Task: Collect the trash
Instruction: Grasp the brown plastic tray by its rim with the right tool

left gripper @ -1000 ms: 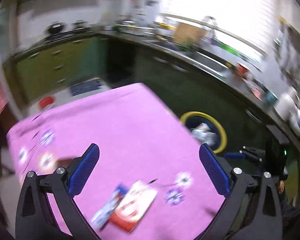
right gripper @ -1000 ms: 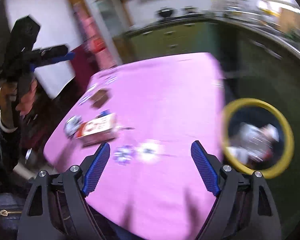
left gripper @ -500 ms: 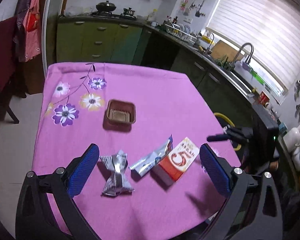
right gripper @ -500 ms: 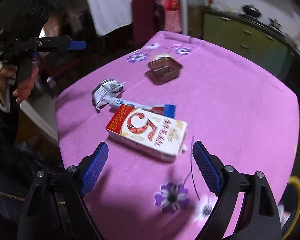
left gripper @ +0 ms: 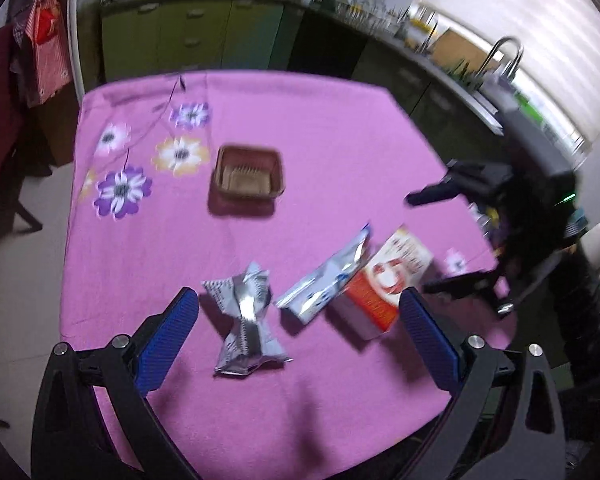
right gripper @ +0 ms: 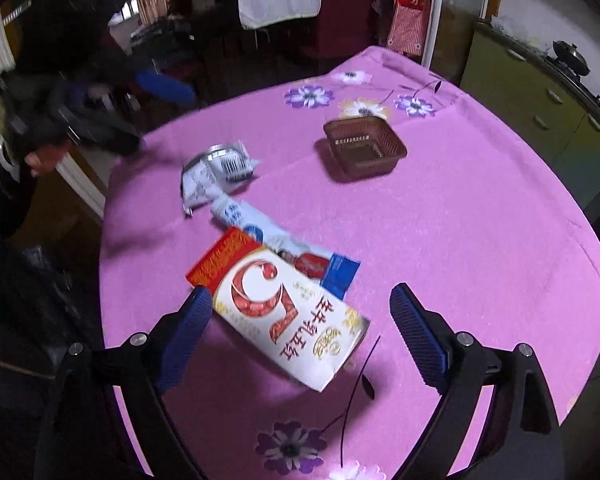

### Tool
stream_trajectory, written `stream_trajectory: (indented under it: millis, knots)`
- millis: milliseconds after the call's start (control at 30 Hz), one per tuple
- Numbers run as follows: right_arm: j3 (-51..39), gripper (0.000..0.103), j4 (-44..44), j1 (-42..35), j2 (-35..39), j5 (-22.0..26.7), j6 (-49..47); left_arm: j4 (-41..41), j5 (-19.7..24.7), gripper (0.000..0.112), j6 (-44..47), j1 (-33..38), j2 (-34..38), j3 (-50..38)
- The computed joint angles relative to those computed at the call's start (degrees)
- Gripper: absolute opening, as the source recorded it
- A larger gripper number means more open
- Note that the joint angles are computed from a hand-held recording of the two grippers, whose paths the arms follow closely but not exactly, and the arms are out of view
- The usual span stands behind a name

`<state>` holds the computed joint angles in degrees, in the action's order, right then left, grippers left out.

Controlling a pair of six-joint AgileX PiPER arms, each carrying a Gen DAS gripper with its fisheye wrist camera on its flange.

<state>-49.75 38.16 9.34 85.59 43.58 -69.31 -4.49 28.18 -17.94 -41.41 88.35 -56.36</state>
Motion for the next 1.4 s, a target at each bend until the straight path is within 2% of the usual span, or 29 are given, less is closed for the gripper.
stream_trajectory:
  millis: [67, 233, 400, 533, 567, 667, 733, 800, 933, 967, 1133, 1233, 1400]
  knots:
    - [-0.44, 0.089, 0.52, -0.36, -0.15, 0.70, -0.41, -0.84, 1.33, 0.096, 0.69, 0.80, 1.56, -0.98]
    - [-6.90, 0.084, -1.88, 0.88, 4.05, 1.98, 3.32, -3.22, -0.34, 0.095, 0.91, 3.49, -0.94, 0.87]
    - [-21.95, 0.070, -3.85, 2.81, 15.52, 4.39, 12.92, -0.28, 0.75, 0.095, -2.43, 3.64, -2.83, 1.58]
    - [-36.12, 0.053, -11.64, 6.26, 25.96, 4.95, 23.87, -0.08, 1.69, 0.095, -1.92, 3.54, -2.65, 1.29]
    - [-40.84, 0.046, -13.67, 6.99, 29.16, 6.30, 26.55, 0.05, 1.73, 0.095, -1.89, 3.49, -2.77, 1.34]
    - [-52.87, 0.040, -18.16, 8.74, 36.80, 11.08, 31.66, -0.20, 1.62, 0.095, -1.27, 3.34, -3.64, 1.88]
    - [-58.70, 0.040, -19.45, 9.55, 40.60, 14.32, 33.09, -0.33, 1.53, 0.095, -0.92, 3.45, -4.33, 2.50]
    - [-62.01, 0.033, -20.37, 10.28, 42.84, 16.38, 33.90, -0.42, 1.54, 0.095, -0.63, 3.71, -5.00, 3.16]
    - [-61.87, 0.009, -21.24, 11.36, 43.71, 16.19, 34.38, -1.83, 1.10, 0.095, 0.96, 4.32, -6.19, 4.64]
    - [-61.16, 0.007, -21.36, 11.52, 43.51, 15.64, 34.58, -2.35, 0.90, 0.095, 1.42, 4.41, -6.31, 4.95]
    - [-54.18, 0.005, -18.06, 10.22, 38.69, 11.20, 33.66, -2.82, 0.31, 0.095, 1.76, 3.85, -6.09, 5.25]
    - [-47.53, 0.005, -13.83, 7.63, 32.95, 8.90, 31.39, -2.79, 0.00, 0.095, 1.76, 2.99, -6.53, 5.52]
    - [-31.58, 0.005, -3.42, -1.55, 18.83, 6.95, 24.05, -2.44, -0.55, 0.095, 3.52, -0.14, -7.08, 4.90]
